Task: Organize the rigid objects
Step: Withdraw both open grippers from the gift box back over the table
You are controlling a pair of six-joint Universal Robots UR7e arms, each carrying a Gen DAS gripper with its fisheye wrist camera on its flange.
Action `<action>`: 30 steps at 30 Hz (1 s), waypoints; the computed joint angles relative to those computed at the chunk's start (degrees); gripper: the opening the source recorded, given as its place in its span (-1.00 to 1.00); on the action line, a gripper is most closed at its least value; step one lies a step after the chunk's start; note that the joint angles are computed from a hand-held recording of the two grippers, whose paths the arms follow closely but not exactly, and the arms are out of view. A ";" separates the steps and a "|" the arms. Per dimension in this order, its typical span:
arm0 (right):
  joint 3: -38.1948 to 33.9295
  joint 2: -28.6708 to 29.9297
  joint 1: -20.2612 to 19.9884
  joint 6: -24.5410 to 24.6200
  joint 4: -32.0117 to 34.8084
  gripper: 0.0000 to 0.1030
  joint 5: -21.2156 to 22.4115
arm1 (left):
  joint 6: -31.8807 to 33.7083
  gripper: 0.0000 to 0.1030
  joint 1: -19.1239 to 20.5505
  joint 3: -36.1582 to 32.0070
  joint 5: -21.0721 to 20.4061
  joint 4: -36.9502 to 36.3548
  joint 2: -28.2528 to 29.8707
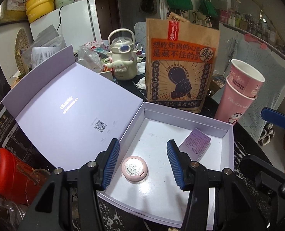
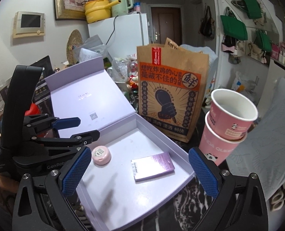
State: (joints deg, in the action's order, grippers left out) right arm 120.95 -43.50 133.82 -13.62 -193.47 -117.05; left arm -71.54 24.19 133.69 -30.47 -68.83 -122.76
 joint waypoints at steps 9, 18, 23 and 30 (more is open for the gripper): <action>2.36 -3.23 2.42 -0.41 -1.00 0.99 -1.33 | -7.85 -0.02 -7.14 -1.03 -3.25 7.67 -0.26; 6.03 -6.43 4.49 -0.30 -1.80 0.99 -0.88 | -18.92 -0.02 -14.49 -1.67 -9.09 17.19 -0.96; 8.06 -7.92 5.54 -0.67 -2.01 0.99 -0.73 | -25.06 -0.02 -19.22 -1.04 -13.26 21.67 -2.12; 11.22 -9.27 6.44 -0.69 -2.88 0.99 0.00 | -32.98 -0.02 -26.55 0.24 -19.56 26.41 -3.24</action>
State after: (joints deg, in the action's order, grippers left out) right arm 132.16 -52.77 140.26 -14.31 -196.36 -117.05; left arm -104.52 -2.37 133.93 -50.03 -42.42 -126.00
